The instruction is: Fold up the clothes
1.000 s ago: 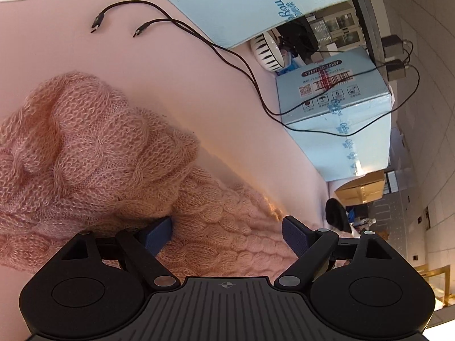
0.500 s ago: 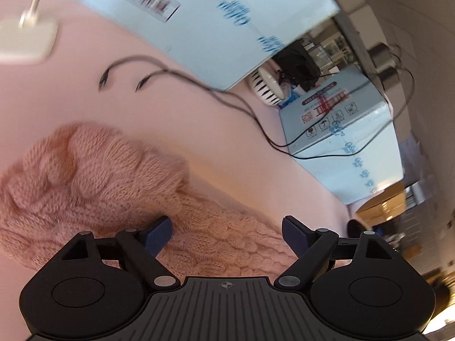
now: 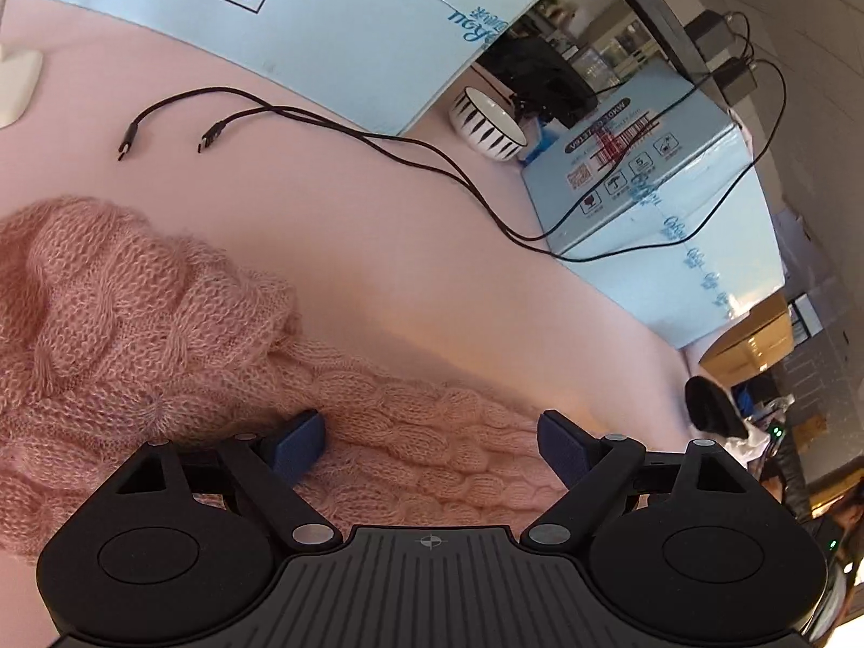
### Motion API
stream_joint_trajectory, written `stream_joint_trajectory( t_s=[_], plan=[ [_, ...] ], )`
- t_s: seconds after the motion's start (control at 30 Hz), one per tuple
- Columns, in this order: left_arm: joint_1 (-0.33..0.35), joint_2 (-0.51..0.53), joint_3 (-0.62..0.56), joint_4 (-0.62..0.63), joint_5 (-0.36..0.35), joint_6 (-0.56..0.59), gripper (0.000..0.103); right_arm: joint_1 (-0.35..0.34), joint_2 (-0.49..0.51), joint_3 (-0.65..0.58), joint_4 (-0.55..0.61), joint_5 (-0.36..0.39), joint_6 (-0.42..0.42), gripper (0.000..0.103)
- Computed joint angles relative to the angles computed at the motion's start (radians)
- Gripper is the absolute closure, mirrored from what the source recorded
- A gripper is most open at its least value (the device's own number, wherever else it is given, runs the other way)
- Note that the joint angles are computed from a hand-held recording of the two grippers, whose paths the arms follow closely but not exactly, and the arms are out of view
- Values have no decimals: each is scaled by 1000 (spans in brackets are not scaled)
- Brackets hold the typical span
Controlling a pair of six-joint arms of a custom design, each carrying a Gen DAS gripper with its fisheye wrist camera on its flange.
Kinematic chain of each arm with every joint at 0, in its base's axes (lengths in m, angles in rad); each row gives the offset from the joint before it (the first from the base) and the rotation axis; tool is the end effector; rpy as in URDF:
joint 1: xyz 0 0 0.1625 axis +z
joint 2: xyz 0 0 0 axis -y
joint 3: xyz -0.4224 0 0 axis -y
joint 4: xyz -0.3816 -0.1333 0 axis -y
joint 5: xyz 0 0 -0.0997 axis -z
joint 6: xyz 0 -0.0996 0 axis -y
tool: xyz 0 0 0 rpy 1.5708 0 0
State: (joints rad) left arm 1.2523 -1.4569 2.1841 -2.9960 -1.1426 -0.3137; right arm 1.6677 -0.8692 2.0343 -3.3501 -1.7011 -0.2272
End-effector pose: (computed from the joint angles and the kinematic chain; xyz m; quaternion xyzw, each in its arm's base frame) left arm 0.0194 -0.4989 0.3231 -0.0705 0.9184 -0.3797 0.0859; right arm 0.1741 -0.5473 0.1113 0.1340 -0.9419 0.2970 0.0816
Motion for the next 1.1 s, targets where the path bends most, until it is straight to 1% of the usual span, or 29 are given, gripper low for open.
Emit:
stream_joint_trajectory(
  t_s=[0.07,0.1,0.13,0.2,0.23,0.27,0.33,0.37,0.4,0.43,0.47,0.5,0.53,0.57,0.6,0.63,0.7,0.77,0.83,0.9,0.93,0.97,1.03,1.07,1.1],
  plan=[
    [-28,-18,9,17,38,-8,15,-12,-44,41,-40,49,51,28],
    [-42,-27,13,27,57,-13,15,-21,-68,60,-44,77,79,23],
    [-57,-28,18,24,73,-6,15,-34,-97,75,-13,113,111,20],
    [-89,-27,28,10,102,17,15,-60,-150,101,50,177,170,20],
    [-97,-23,26,16,90,22,15,-64,-165,110,75,173,192,19],
    [-99,-18,20,28,69,29,15,-61,-170,118,80,146,212,18],
    [-99,-6,5,55,29,46,15,-54,-166,126,75,91,245,13],
    [-100,17,-9,67,17,61,14,-51,-157,129,63,63,271,12],
    [-100,34,-19,73,20,65,14,-52,-145,129,53,36,313,11],
    [-100,59,-32,86,38,50,14,-56,-133,123,50,27,344,11],
    [-98,84,-46,107,54,25,14,-62,-122,120,41,28,370,10],
    [-93,99,-59,137,56,3,14,-73,-110,117,18,45,395,6],
    [-75,119,-81,189,33,-25,14,-84,-97,115,-6,62,420,1],
    [-68,128,-86,199,22,-25,14,-94,-85,111,-29,79,445,1],
    [-64,136,-82,181,15,-14,10,-102,-68,104,-57,92,475,1],
    [-66,138,-75,163,16,-4,10,-104,-49,90,-85,95,503,1],
    [-65,133,-71,163,10,-1,9,-108,-14,70,-142,103,532,0],
    [-55,125,-69,159,-14,0,9,-109,27,53,-224,102,571,0],
    [-37,112,-65,148,-54,-1,9,-103,72,37,-318,85,598,0],
    [-29,108,-63,140,-72,0,9,-92,103,27,-384,59,606,0],
    [-29,109,-62,134,-72,3,9,-85,122,22,-425,41,595,5],
    [-31,111,-60,127,-71,6,9,-81,137,20,-457,26,582,14],
    [-37,114,-56,120,-61,11,9,-82,156,11,-486,1,560,51],
    [-41,116,-54,115,-55,14,9,-86,168,2,-498,-3,545,60],
    [-41,117,-54,112,-55,15,9,-93,177,-7,-505,-4,535,81]
  ],
)
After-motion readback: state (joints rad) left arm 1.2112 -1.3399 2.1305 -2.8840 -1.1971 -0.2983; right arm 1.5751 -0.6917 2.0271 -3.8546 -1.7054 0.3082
